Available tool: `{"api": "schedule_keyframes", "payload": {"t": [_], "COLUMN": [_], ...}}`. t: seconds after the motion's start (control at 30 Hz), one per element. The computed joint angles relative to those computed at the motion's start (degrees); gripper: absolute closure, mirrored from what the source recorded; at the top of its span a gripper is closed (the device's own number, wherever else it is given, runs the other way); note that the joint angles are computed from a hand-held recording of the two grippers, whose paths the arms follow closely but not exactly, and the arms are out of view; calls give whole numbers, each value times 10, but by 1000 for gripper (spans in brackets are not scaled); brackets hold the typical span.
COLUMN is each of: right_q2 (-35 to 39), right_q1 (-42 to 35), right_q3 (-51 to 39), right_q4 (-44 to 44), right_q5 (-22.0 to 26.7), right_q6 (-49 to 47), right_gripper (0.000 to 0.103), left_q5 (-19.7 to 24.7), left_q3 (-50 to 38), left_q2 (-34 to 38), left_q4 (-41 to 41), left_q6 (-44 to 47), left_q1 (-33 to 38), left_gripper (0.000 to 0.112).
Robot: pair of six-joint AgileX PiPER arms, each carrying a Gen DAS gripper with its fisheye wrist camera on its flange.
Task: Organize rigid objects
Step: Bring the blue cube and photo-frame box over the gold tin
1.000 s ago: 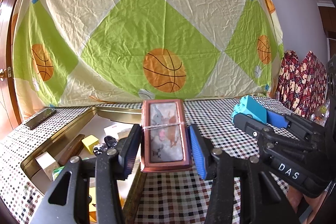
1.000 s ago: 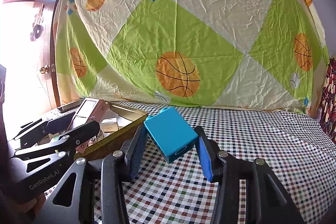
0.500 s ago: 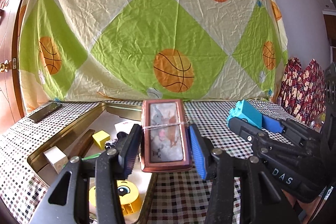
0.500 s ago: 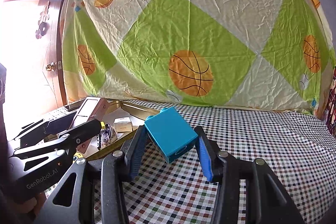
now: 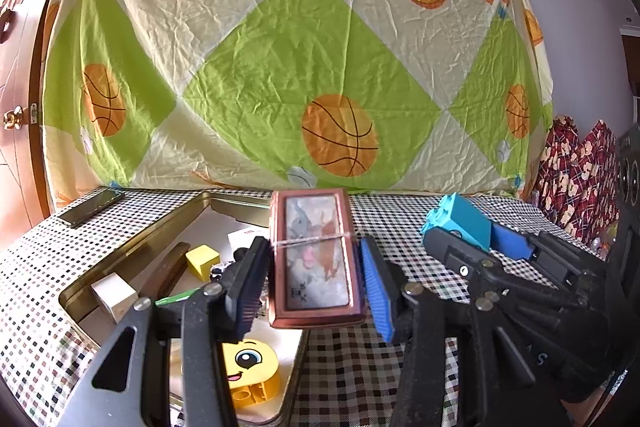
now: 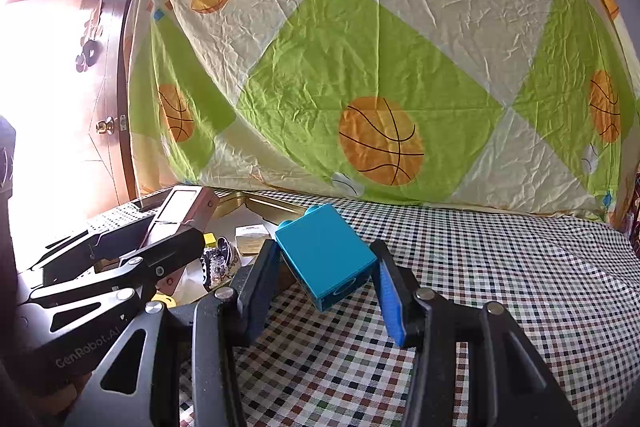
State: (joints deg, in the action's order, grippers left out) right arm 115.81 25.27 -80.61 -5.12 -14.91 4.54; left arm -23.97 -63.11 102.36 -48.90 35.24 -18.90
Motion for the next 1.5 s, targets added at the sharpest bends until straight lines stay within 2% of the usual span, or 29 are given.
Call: {"api": "schedule_keyframes", "payload": {"t": [0.57,0.87,1.5], "right_q2": [2,9,34], "right_q1": [10,27,66], "right_q3": [0,-12,-60], "right_q4": [-6,19,47], "right_q5": [-8,-5,33], "right_q6": [18,-12,-62], "right_gripper": [54,54,54], "left_q5": [-17,-11,5], "left_q3": [41,55,76], "left_q2": [-26,-36,-50], "left_q4": [59,99,161], "left_q6": [-77,-119,-188], "left_q1": [13,33,89], "left_gripper": [66,66,66]}}
